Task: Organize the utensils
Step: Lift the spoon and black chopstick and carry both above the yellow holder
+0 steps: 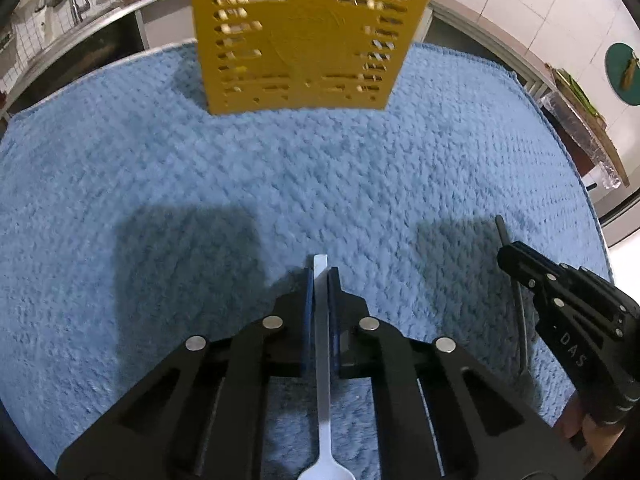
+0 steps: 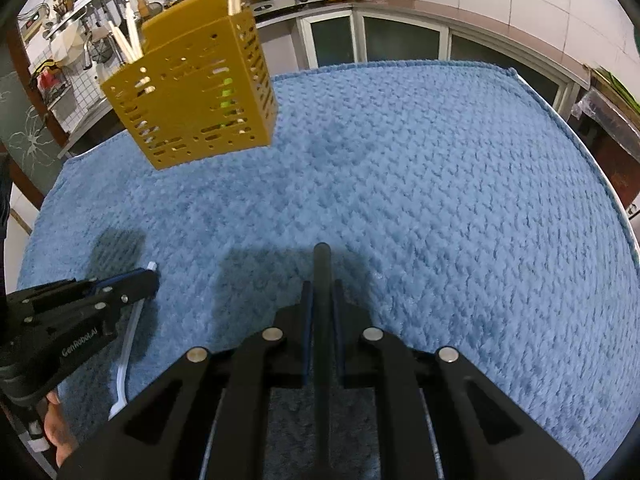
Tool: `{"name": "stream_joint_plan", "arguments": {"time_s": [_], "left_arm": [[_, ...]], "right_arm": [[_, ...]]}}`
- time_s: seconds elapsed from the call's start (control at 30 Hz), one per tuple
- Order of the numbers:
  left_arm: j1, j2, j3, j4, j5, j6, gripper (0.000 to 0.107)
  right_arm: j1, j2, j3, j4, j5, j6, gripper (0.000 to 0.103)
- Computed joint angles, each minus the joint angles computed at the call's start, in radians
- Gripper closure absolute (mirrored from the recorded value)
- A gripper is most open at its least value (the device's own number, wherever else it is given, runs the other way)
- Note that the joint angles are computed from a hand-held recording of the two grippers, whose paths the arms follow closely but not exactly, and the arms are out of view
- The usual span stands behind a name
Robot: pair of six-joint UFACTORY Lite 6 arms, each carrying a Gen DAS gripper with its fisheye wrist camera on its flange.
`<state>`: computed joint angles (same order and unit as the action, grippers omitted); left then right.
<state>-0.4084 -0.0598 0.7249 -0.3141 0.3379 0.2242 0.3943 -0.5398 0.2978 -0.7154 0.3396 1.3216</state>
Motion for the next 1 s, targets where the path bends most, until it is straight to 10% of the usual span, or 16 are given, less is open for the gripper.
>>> {"name": "stream_joint_plan", "arguments": {"time_s": [1.0], "left_arm": [[0.383,-0.277,0.091,-0.657,0.148,0.797,0.101]], "right_arm": [[0.121,-0.037,0.203,-0.626,0.042,0.527,0.097]]}}
